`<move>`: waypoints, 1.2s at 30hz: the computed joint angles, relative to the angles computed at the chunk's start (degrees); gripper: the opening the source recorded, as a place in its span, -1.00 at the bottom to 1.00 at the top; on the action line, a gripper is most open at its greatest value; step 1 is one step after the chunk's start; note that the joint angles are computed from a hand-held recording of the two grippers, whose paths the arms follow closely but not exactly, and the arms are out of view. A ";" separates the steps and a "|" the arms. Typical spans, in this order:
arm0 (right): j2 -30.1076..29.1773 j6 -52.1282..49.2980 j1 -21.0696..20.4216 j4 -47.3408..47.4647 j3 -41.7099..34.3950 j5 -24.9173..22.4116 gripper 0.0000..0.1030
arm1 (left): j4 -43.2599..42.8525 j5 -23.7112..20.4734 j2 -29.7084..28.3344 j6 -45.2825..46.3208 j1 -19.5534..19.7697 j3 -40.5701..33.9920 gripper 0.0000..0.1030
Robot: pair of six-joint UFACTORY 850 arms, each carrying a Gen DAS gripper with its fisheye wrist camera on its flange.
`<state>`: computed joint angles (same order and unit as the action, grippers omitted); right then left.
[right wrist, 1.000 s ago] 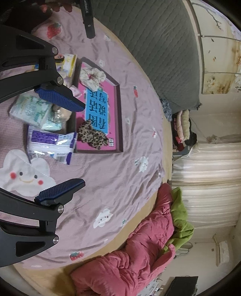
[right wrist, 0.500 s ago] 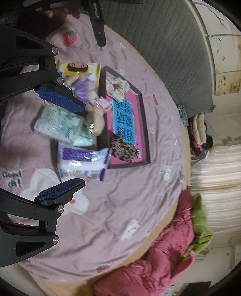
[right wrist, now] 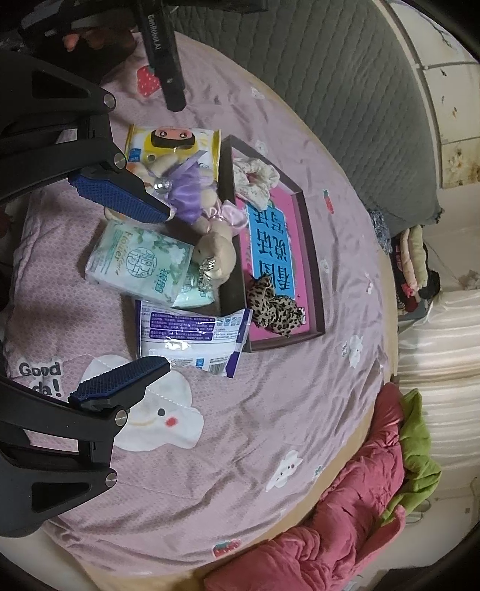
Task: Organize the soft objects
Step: 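Grasp the yellow wet-wipe pack with the left tool while the right tool grasps the green tissue pack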
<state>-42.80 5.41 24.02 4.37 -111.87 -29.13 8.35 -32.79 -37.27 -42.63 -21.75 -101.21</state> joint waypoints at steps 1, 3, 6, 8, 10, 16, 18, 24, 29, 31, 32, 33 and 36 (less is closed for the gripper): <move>-0.15 -0.03 0.05 -0.09 -0.10 -0.26 0.47 | -0.43 -0.19 -0.27 0.41 -0.03 -0.20 0.20; -0.37 -0.20 0.15 0.08 -0.21 -0.59 0.47 | -1.72 -0.45 -0.69 1.51 -0.08 -0.39 0.20; -0.82 -0.54 0.28 0.25 -0.62 -1.36 0.47 | -3.41 -0.79 -1.32 2.91 -0.03 -0.70 0.20; -1.27 -0.88 0.42 0.30 -1.10 -1.98 0.47 | -5.09 -1.13 -1.92 4.03 0.12 -1.04 0.20; -1.85 -1.29 0.58 0.42 -1.73 -2.74 0.47 | -5.74 -1.13 -2.29 4.62 0.11 -1.29 0.20; -3.13 -2.52 0.95 0.89 -3.23 -4.20 0.47 | -6.94 -1.59 -3.69 5.83 0.12 -2.77 0.20; -3.68 -2.57 1.01 0.96 -3.90 -4.75 0.47 | -7.47 -2.32 -4.42 6.32 0.12 -3.52 0.20; -5.10 -2.61 0.99 1.41 -5.34 -6.28 0.47 | -7.92 -3.75 -6.35 6.50 0.11 -5.42 0.20; -6.55 -2.33 1.12 1.57 -7.17 -7.88 0.47 | -7.62 -4.16 -7.40 5.80 0.14 -6.77 0.20; -7.12 -2.20 1.24 1.76 -7.82 -8.36 0.47 | -7.67 -4.43 -7.95 5.86 0.13 -7.46 0.20; -7.41 -1.97 1.30 1.69 -8.20 -8.59 0.47 | -7.52 -4.63 -8.19 5.68 0.09 -7.77 0.20; -7.81 -1.70 1.37 1.64 -8.74 -8.86 0.47 | -7.33 -4.73 -8.46 5.39 0.07 -8.07 0.20; -8.77 -0.98 1.47 1.69 -9.96 -9.53 0.47 | -6.78 -5.47 -9.35 4.81 0.05 -9.23 0.20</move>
<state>-51.57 4.44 25.49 6.06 -121.83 -38.66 1.57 -38.26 -46.63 -37.82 -21.71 -110.44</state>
